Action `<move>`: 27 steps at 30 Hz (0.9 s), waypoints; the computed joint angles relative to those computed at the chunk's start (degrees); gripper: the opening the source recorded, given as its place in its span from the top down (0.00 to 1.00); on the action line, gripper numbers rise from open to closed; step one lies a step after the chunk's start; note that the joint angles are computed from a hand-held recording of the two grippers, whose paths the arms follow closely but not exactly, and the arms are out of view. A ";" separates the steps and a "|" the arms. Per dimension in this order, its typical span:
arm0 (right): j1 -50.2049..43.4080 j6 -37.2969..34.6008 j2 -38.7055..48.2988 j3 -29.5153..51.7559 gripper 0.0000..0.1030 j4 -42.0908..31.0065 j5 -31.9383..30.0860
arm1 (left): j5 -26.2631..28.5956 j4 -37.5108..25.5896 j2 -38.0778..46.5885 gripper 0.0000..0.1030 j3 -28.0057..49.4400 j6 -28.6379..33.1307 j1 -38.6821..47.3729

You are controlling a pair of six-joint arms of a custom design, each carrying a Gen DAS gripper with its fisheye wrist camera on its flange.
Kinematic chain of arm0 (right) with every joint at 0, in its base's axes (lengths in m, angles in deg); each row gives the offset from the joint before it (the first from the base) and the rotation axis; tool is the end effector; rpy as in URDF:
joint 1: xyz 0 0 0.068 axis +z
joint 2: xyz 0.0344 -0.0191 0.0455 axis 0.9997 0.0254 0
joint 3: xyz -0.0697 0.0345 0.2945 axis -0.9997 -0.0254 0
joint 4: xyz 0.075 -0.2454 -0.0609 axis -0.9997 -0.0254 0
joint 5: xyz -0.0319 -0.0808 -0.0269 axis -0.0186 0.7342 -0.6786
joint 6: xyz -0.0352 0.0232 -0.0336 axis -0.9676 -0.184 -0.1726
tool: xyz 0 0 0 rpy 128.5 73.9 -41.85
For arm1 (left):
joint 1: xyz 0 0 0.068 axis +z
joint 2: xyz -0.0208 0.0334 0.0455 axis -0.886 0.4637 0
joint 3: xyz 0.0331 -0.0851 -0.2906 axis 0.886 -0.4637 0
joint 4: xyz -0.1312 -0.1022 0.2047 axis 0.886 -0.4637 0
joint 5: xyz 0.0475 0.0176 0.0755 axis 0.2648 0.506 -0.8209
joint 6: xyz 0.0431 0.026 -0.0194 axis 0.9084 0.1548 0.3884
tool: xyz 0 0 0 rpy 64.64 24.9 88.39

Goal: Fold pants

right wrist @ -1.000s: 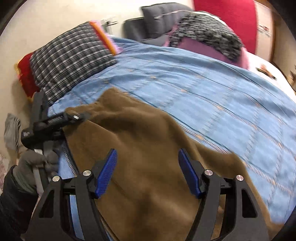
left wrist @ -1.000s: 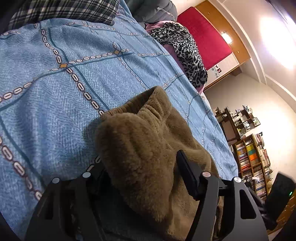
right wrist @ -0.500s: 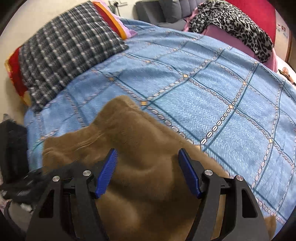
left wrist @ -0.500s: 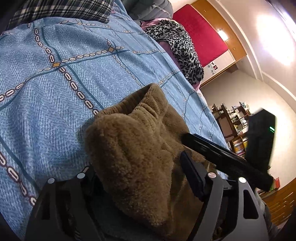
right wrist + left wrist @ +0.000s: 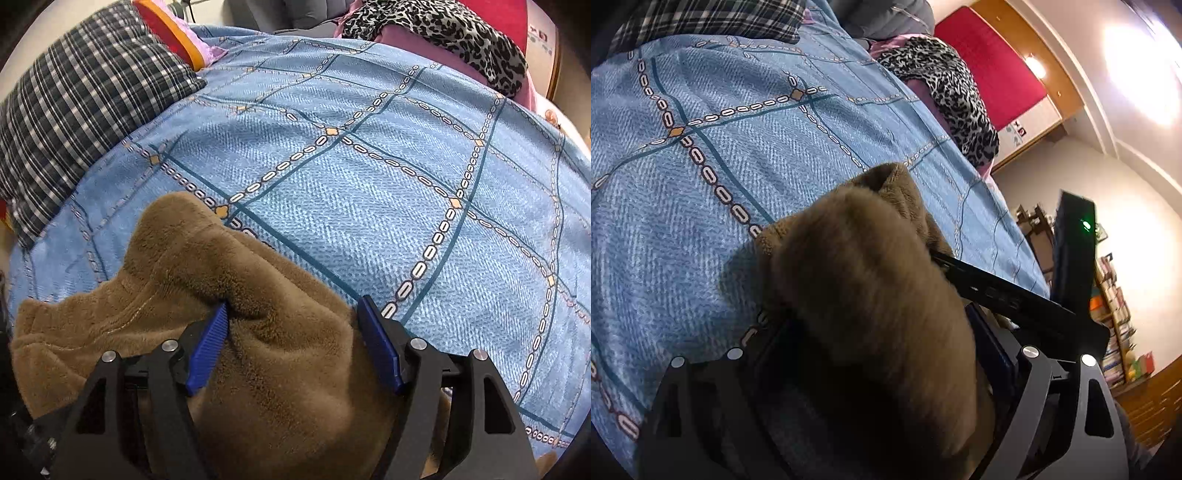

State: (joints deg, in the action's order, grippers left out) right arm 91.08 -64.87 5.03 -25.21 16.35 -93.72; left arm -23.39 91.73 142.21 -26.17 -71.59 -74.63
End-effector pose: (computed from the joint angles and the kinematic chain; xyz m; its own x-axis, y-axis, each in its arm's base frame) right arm 0.2440 0.0213 0.1383 -0.8524 -0.1324 -0.5059 -0.2714 0.9390 0.2114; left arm 0.1517 -0.0476 0.1388 -0.8138 -0.3710 -0.4473 0.0143 0.7567 -0.6536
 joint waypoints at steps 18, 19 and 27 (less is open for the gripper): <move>-52.02 -40.63 -22.76 6.66 0.30 -46.75 -24.96 | -2.10 -9.65 -15.38 0.78 1.22 -3.68 -0.51; -56.86 -45.55 -21.19 7.51 0.30 -49.88 -25.55 | -3.18 -10.79 -16.45 0.78 1.79 -3.64 -1.62; -86.82 -74.19 -5.98 14.79 0.30 -65.56 -23.45 | -20.85 -17.75 -19.48 0.80 9.06 -5.68 -20.44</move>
